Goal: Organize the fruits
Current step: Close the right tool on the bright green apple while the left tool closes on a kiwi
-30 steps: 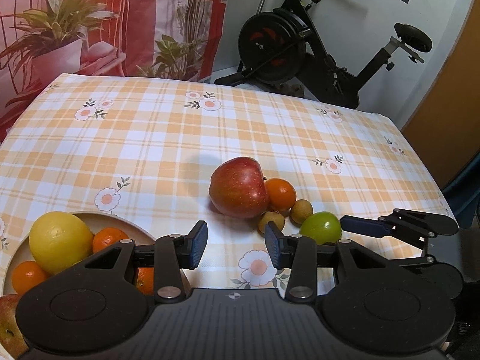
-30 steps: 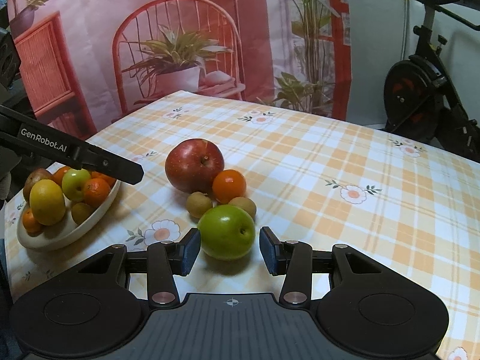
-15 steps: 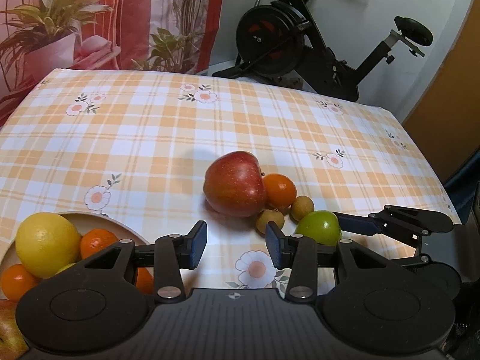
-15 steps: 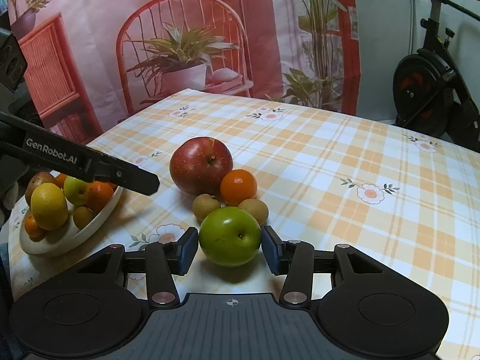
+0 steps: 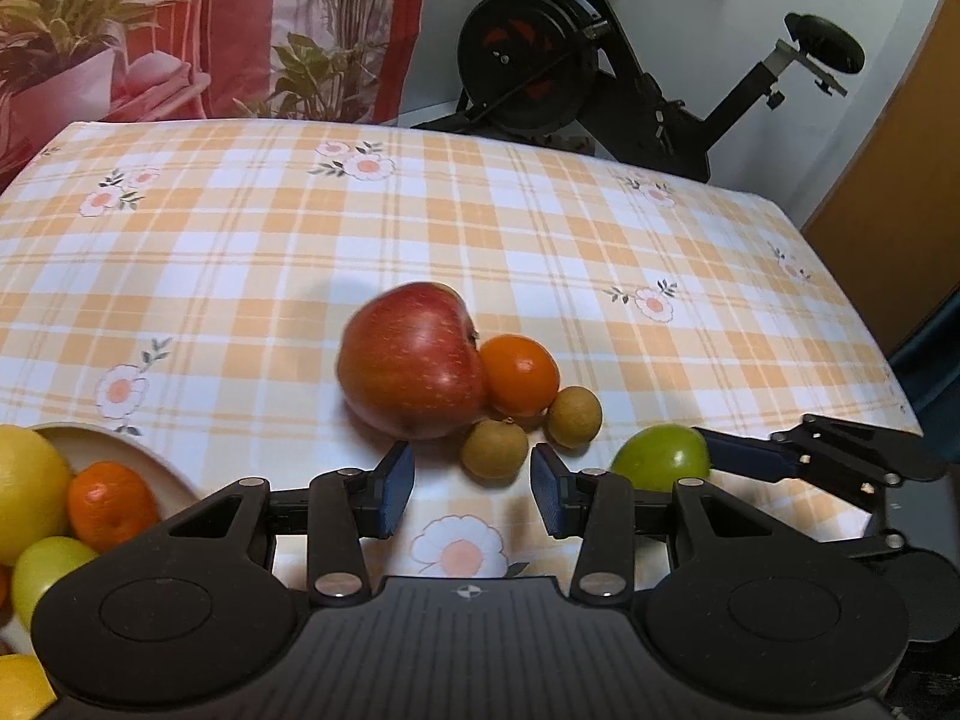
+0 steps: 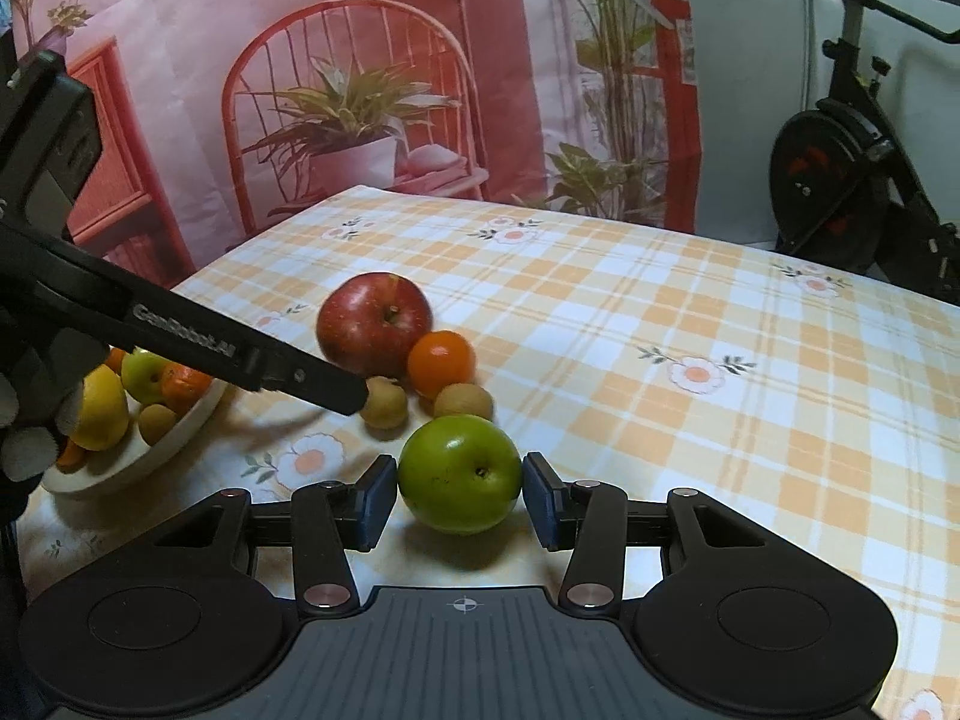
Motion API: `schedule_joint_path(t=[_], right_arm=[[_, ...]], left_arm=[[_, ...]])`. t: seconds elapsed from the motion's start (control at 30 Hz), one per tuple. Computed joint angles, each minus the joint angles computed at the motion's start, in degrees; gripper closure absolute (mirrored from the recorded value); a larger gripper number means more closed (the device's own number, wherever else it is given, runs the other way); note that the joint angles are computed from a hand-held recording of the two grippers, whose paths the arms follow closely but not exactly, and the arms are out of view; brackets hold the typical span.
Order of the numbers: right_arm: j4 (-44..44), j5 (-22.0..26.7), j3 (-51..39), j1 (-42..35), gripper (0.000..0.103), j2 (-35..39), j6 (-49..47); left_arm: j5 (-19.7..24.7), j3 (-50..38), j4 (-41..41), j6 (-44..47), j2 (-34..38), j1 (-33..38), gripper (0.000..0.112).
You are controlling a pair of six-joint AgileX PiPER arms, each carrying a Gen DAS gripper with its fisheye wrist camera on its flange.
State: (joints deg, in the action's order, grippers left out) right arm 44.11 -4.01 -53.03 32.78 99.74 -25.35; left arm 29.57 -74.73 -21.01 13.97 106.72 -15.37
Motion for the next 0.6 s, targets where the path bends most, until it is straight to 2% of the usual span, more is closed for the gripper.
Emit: schedule_joint_path(t=[0.1, 0.3, 0.37, 0.6], right_arm=[[-3.2, -0.5, 1.7, -0.4, 0.061, -1.2, 3.7], [-17.5, -1.8, 4.2, -1.2, 0.061, -2.3, 18.7], [-19.7, -2.1, 4.5, -1.2, 0.061, -2.4, 21.2], [-24.1, -3.1, 5.3, -1.2, 0.061, -2.6, 26.3]], left_arm=[[-1.3, -0.2, 2.6, -3.5, 0.9, -1.2, 0.067], [-2.3, -0.7, 6.2, -8.3, 1.8, -2.7, 0.067], [-2.6, -0.8, 7.9, -10.5, 2.1, -3.2, 0.068], [-4.2, -0.4, 11.0, -14.4, 2.2, -4.3, 0.082]])
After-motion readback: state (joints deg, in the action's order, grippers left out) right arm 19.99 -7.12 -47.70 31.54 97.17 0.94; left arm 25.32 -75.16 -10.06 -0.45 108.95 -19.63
